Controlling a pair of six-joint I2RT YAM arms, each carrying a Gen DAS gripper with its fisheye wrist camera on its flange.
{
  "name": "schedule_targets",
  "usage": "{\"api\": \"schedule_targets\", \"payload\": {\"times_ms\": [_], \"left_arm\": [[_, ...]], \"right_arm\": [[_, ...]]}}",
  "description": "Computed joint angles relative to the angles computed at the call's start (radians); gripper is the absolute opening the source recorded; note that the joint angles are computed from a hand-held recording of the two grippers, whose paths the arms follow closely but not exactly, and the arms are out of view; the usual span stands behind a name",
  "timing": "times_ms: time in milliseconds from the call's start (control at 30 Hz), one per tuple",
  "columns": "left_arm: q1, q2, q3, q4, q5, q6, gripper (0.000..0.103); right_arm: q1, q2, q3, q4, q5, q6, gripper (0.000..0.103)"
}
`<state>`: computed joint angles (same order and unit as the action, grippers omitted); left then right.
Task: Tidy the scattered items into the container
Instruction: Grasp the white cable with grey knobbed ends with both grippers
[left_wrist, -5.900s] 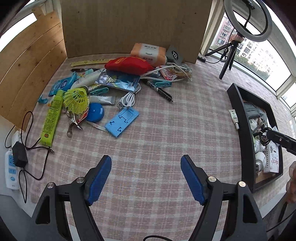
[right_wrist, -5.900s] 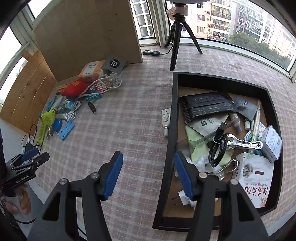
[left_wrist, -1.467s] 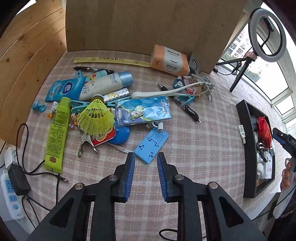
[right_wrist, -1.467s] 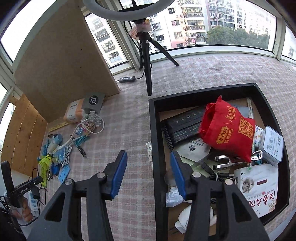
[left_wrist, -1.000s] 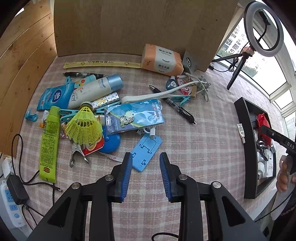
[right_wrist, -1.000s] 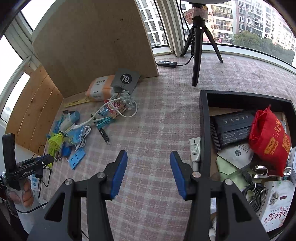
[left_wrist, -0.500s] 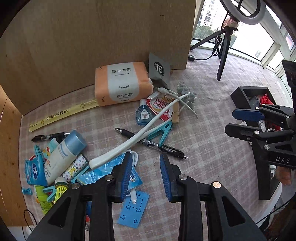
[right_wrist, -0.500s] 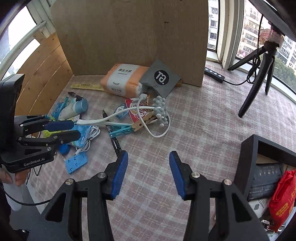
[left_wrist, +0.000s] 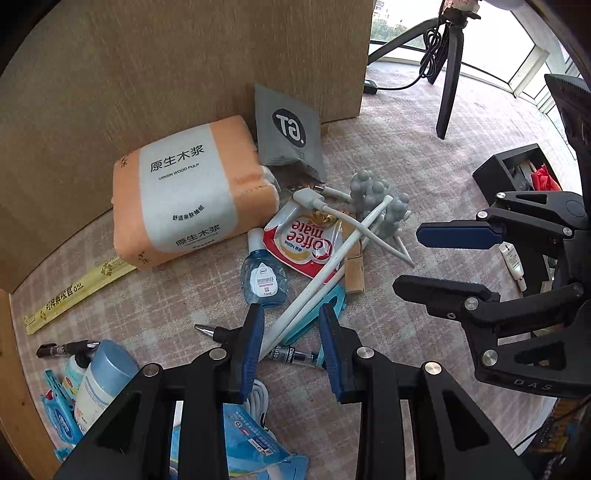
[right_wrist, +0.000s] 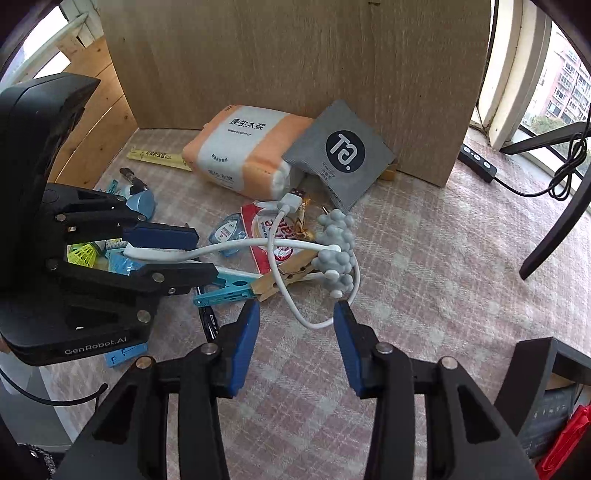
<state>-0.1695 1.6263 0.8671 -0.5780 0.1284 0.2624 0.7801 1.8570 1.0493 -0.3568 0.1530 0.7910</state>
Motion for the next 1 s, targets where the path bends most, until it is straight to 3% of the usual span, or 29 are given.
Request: {"api": "schedule_targets", "payload": {"times_ms": [133,267,333,400,567,700,1000], "left_arm": [[-0.014,0.053,0.040,0.000,0.003,0.004,0.029],[-0.033,0.072,0.050,0.024,0.007,0.004,0.028],[-0.045,0.075,0.049,0.040,-0.003,0.003,0.018],[-0.042,0.082,0.058,0.033,0.008,-0.007,0.015],[-0.038,0.031,0.022,0.036,0.012,-0.017,0.013],[-0.015,-0.043,-0.002,-0.007,0.078,-0.029,0.010],[-0.041,-0.235,0.005,-0.152,0.141,-0.063,0.004]], "right_arm": [[-0.015,0.039,0.025,0.002,-0.014,-0.021,0.032],[-0.036,0.057,0.017,0.036,-0.055,-0.013,0.013],[-0.036,0.050,0.004,0.054,-0.057,-0.004,0.010],[-0.035,0.024,-0.018,0.066,-0.053,0.015,0.006],[-0.057,-0.132,-0.158,0.126,-0.059,0.105,0.004],[-0.051,-0.290,-0.279,0.128,-0.040,0.185,0.004],[0.086,-0.599,-0.400,-0.035,0.095,0.376,0.004]]}}
